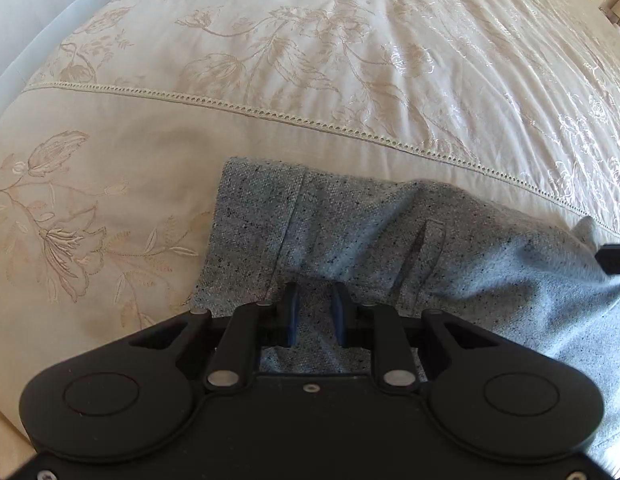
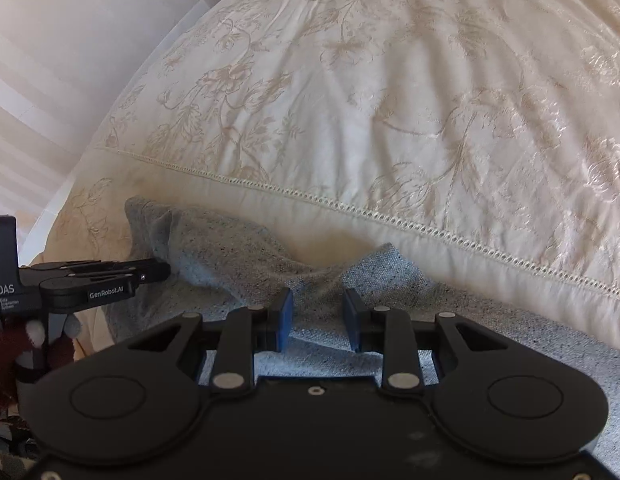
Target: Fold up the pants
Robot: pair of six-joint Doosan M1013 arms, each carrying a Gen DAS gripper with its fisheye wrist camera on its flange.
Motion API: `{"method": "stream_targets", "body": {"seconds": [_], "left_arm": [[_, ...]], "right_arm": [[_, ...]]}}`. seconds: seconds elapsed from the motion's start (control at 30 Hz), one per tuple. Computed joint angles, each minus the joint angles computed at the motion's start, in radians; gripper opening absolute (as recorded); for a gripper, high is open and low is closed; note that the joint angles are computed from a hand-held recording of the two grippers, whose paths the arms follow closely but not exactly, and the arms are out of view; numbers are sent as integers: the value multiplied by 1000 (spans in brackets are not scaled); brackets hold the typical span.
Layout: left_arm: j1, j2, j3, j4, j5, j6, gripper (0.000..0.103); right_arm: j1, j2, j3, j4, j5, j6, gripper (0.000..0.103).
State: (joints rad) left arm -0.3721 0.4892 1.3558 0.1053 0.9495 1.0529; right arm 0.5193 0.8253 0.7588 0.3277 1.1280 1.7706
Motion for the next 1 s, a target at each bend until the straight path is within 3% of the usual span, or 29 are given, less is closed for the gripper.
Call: {"method": "stream_targets", "body": {"seconds": [0.1, 0.17, 0.4, 0.47, 0.53, 0.7, 0.83, 0.9, 1.0], "left_arm": [[1, -2, 4, -4, -5, 4, 30], [0, -1, 3, -1, -4, 2, 30], [-6, 0, 1, 14, -1, -5, 30], [-5, -1, 2, 12, -2, -4, 30], [-3, -1, 3, 10, -5, 0, 30], [-3, -5, 10, 12, -15, 5, 30], [-4, -11, 23, 13, -33, 12, 30], [-6, -12, 23, 19, -33, 14, 30], [-8, -9, 12, 19, -13, 26, 30]], "right_arm": [[2, -5, -4, -79, -61, 53, 31], [-5, 22, -51, -94, -34, 45, 32], [-37, 197, -322, -15, 273, -22, 32], [-42, 165, -261, 28, 230, -53, 26], [-40, 106, -158, 74, 145, -104, 4], [-35, 17, -36, 136, 63, -171, 2], [-46, -39, 53, 9, -175, 130, 1], [-58, -3, 9, -5, -152, 210, 1], [-47, 84, -126, -66, -40, 159, 1]]}}
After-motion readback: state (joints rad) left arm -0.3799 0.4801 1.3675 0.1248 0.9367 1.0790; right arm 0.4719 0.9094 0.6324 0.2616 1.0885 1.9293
